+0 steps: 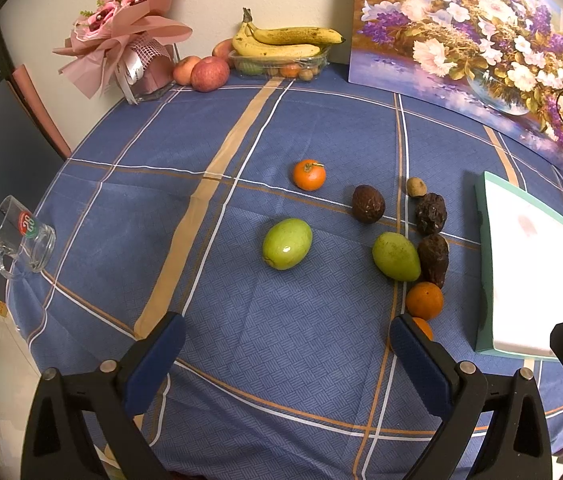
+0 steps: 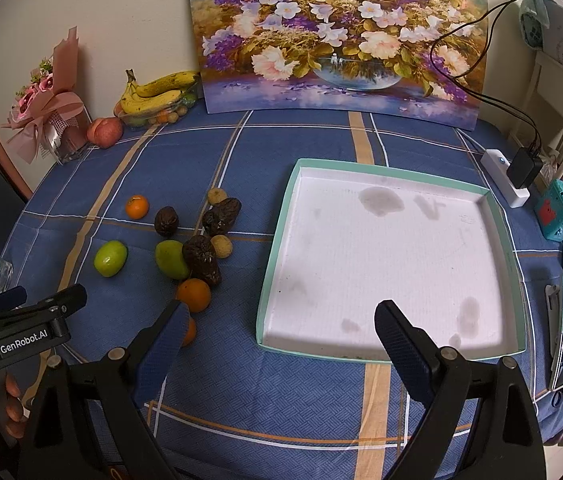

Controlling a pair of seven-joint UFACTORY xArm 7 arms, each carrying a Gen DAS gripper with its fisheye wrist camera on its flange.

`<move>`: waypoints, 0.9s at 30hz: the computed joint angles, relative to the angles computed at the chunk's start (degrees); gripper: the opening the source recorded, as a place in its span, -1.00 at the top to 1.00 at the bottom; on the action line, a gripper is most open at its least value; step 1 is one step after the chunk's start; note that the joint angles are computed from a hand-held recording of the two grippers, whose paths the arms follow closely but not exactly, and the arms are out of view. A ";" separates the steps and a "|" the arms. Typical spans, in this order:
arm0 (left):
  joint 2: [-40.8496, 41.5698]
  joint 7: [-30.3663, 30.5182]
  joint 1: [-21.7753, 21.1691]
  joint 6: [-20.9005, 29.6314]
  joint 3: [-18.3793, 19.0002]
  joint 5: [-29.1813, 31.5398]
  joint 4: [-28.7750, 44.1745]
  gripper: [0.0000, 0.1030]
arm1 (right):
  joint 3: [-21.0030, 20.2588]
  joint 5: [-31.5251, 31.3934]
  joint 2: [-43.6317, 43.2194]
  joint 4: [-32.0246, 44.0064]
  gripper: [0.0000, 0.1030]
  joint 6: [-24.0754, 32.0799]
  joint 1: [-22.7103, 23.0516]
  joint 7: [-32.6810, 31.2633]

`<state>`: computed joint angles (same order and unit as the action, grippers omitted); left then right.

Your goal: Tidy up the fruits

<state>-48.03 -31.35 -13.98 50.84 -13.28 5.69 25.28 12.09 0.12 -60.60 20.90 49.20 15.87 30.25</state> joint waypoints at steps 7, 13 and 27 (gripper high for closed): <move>-0.15 0.02 -0.05 0.02 0.09 0.04 -0.11 -1.00 | -0.11 0.05 0.01 -0.06 -0.83 -0.07 0.14 -0.06; -0.16 0.00 -0.05 0.11 0.08 0.04 -0.09 -1.00 | -0.20 0.12 -0.07 -0.06 -0.83 -0.04 0.17 -0.15; -0.24 -0.43 0.53 0.08 -0.14 0.49 -0.39 -1.00 | -0.23 0.47 0.07 0.00 -0.83 -0.36 0.39 -0.21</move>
<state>-48.27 -31.78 -13.45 50.92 -13.42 6.19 24.89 11.86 0.59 -60.53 20.89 48.84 16.26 30.03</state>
